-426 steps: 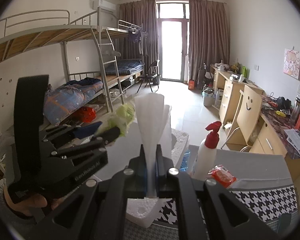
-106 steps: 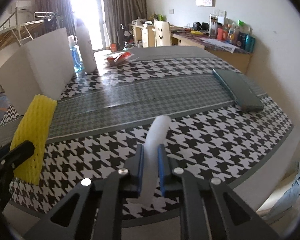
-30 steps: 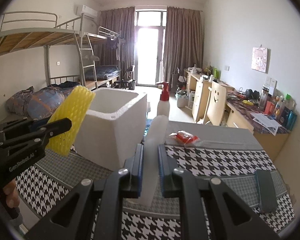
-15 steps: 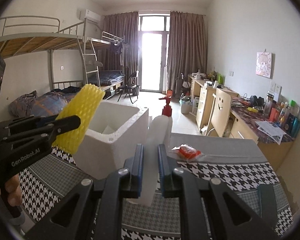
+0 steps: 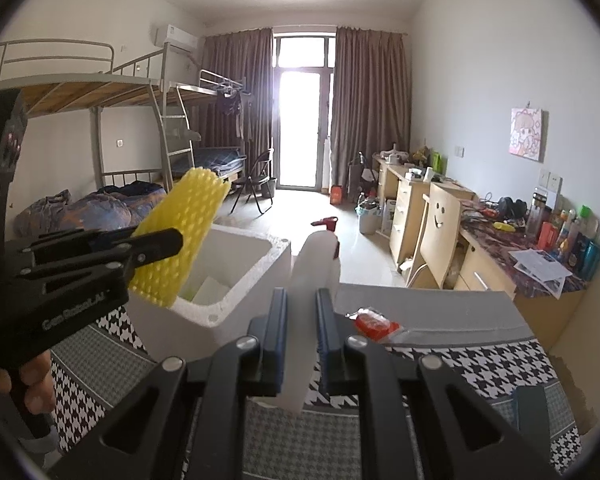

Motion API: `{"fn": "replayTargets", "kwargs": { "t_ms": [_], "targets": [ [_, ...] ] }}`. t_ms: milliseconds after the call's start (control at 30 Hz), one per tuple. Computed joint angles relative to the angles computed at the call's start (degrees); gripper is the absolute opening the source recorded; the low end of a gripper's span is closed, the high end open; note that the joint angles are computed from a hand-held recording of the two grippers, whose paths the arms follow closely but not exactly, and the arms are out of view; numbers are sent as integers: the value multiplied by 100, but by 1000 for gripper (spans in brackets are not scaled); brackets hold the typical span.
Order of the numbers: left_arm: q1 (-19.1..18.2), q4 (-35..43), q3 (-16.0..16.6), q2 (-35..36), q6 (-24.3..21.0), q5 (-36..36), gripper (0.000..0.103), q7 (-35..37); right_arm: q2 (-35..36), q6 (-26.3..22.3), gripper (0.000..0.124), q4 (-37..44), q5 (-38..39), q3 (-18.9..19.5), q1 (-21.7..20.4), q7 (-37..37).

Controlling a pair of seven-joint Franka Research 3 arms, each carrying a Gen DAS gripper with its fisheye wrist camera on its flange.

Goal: Organize soft objects
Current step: 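Carry the yellow net and white roll over the foam box with both tools, then open the left gripper to drop the yellow net into the foam box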

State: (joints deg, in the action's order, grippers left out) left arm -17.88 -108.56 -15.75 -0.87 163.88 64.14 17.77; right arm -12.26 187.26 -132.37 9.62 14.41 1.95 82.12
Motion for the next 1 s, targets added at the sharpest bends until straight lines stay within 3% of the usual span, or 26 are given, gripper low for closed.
{"fn": "replayTargets", "kwargs": {
  "t_ms": [133,233,300,467,933,1000],
  "targets": [
    [22,147,49,123,23,26,19,0,87,-12,17,196,-203,540,-614,195],
    [4,261,92,244,14,-99,19,122,178,-66,17,331,-256,341,-422,199],
    [-19,347,128,326,-56,-164,19,201,242,-104,17,435,-423,521,-643,340],
    [-92,510,234,466,-257,-117,19,126,458,-221,17,726,-857,577,-703,638],
    [-60,562,331,515,-698,-374,19,285,986,-448,17,1335,-1104,-649,705,497],
    [-35,575,339,544,-638,-484,19,390,1060,-487,17,1417,-667,-826,965,89]
  ]
}}
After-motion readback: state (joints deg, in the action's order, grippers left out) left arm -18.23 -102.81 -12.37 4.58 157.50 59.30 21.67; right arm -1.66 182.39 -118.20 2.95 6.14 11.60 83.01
